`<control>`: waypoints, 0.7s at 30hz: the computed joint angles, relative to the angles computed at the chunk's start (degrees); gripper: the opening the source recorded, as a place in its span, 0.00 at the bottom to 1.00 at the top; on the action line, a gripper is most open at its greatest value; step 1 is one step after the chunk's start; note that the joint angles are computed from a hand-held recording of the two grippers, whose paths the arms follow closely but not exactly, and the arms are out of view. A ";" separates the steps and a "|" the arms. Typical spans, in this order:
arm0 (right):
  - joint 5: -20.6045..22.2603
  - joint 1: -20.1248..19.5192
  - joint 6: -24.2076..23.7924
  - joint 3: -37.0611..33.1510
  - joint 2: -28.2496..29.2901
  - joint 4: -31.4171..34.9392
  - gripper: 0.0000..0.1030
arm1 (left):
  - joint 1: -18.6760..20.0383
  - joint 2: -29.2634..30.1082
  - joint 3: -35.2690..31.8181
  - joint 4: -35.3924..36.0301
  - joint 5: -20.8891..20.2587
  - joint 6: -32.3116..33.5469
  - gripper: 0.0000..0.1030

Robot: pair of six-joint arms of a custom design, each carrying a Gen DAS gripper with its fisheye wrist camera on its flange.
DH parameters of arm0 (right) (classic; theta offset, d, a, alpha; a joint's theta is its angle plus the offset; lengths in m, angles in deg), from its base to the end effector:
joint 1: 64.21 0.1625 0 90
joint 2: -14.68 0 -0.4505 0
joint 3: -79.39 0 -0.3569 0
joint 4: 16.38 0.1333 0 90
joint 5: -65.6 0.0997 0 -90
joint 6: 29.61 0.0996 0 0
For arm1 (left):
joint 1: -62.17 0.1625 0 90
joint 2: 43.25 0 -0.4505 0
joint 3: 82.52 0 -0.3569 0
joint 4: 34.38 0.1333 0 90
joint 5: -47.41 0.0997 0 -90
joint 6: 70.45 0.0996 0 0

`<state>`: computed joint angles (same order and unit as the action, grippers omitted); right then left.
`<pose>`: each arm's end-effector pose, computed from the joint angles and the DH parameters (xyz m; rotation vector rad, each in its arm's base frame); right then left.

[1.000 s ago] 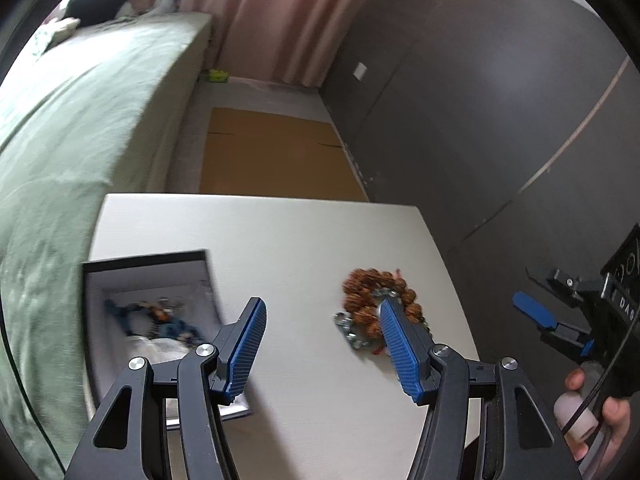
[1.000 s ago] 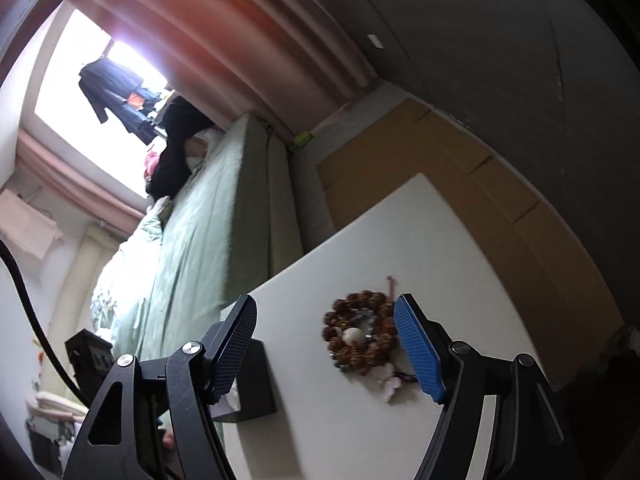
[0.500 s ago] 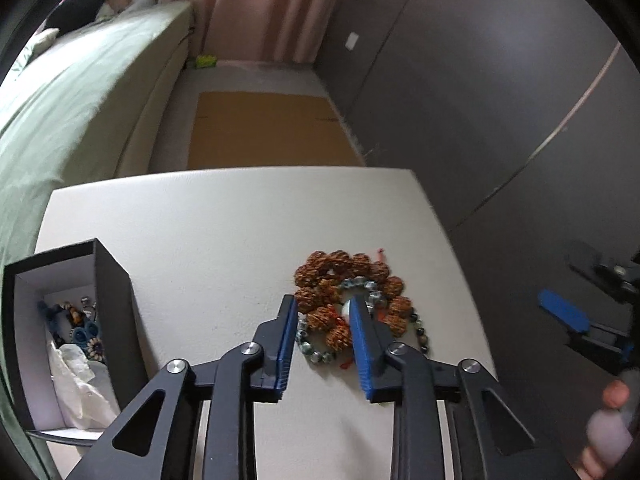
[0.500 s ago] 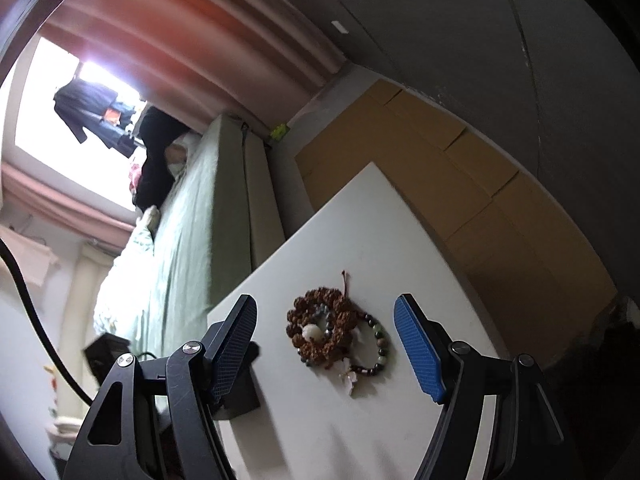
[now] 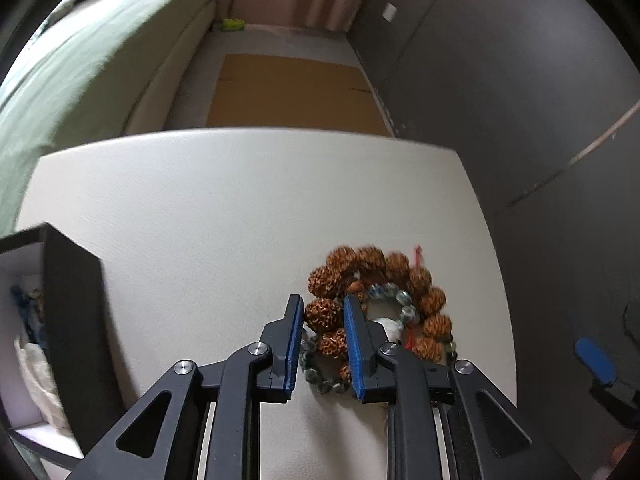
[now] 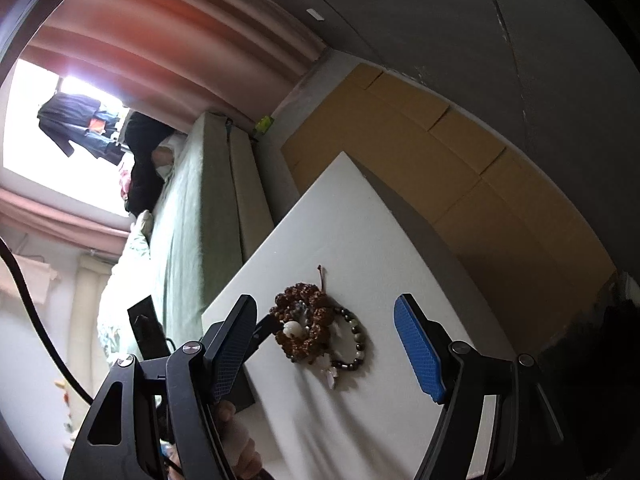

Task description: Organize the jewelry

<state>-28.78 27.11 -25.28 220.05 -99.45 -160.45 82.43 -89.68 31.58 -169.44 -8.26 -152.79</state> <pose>0.1319 -0.2665 0.3723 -0.1069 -2.9991 0.7402 -0.4096 -0.3531 0.0445 -0.1233 2.5507 -0.6411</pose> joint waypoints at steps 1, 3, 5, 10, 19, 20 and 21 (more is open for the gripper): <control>0.19 -0.04 -0.02 -0.01 -0.05 0.02 0.70 | 0.24 0.18 0.68 -2.69 -0.84 1.01 0.21; 0.60 -0.04 -0.07 -0.09 0.18 0.11 0.70 | -0.14 -0.46 0.89 -1.48 -0.69 -1.02 0.20; 1.00 -0.04 -0.30 -0.05 0.41 0.66 0.70 | -1.15 -1.50 0.53 2.30 0.48 -4.24 0.20; 1.97 0.32 -1.58 -0.04 2.10 1.76 0.70 | -4.25 -4.32 0.67 1.89 2.35 -2.69 0.19; -0.34 3.71 -4.52 0.32 7.56 2.12 0.55 | -8.79 -8.40 -2.00 9.70 5.95 -3.78 0.19; -0.79 4.13 -4.85 0.33 8.25 2.13 0.53 | -9.20 -8.91 -2.35 11.29 6.30 -4.21 0.19; -1.19 4.38 -4.97 0.42 8.93 1.82 0.50 | -9.55 -9.34 -2.61 12.55 6.56 -4.64 0.19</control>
